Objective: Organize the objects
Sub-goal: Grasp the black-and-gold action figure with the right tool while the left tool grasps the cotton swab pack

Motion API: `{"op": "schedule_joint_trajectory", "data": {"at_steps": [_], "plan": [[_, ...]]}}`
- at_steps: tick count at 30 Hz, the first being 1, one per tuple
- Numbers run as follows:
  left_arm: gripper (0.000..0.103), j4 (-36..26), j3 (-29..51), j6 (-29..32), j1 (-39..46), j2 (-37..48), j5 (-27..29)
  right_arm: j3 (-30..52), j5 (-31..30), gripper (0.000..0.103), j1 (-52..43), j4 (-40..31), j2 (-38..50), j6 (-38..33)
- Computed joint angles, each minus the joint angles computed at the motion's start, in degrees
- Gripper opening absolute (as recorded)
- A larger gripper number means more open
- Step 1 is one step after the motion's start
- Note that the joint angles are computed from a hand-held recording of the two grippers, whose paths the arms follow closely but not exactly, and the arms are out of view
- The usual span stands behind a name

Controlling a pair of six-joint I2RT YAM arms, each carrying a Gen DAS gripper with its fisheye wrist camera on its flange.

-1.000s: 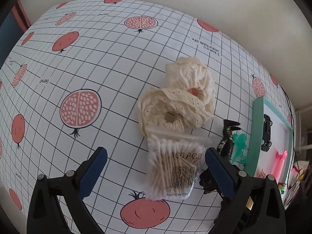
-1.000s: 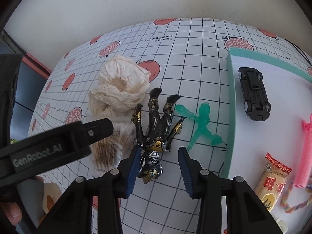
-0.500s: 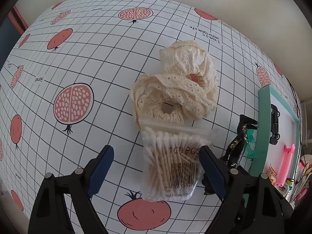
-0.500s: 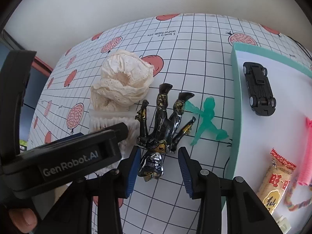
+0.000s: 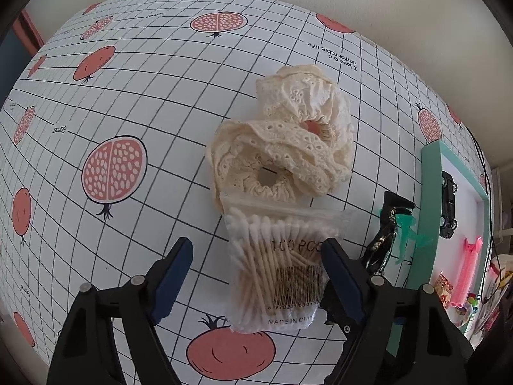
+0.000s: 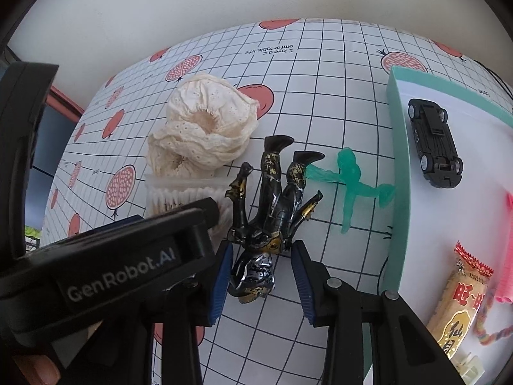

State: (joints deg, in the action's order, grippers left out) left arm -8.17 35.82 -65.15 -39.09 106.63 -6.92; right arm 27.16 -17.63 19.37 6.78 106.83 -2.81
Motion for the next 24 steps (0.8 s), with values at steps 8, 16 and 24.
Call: {"op": "schedule_joint_trajectory", "data": {"at_steps": [8,16,24], "plan": [[0.075,1.39,0.32,1.42,0.68,0.72,0.84,0.6,-0.34,0.027,-0.07,0.19,0.92,0.27],[0.054,1.94,0.85,3.19,1.17,0.48,1.49,1.46,-1.01,0.028,-2.79,-2.47,0.72,-2.76],[0.04,2.06,0.46,5.25,2.82,-0.76,1.78,1.82,-2.08,0.027,-5.03,-6.03,-1.79,-5.63]]}}
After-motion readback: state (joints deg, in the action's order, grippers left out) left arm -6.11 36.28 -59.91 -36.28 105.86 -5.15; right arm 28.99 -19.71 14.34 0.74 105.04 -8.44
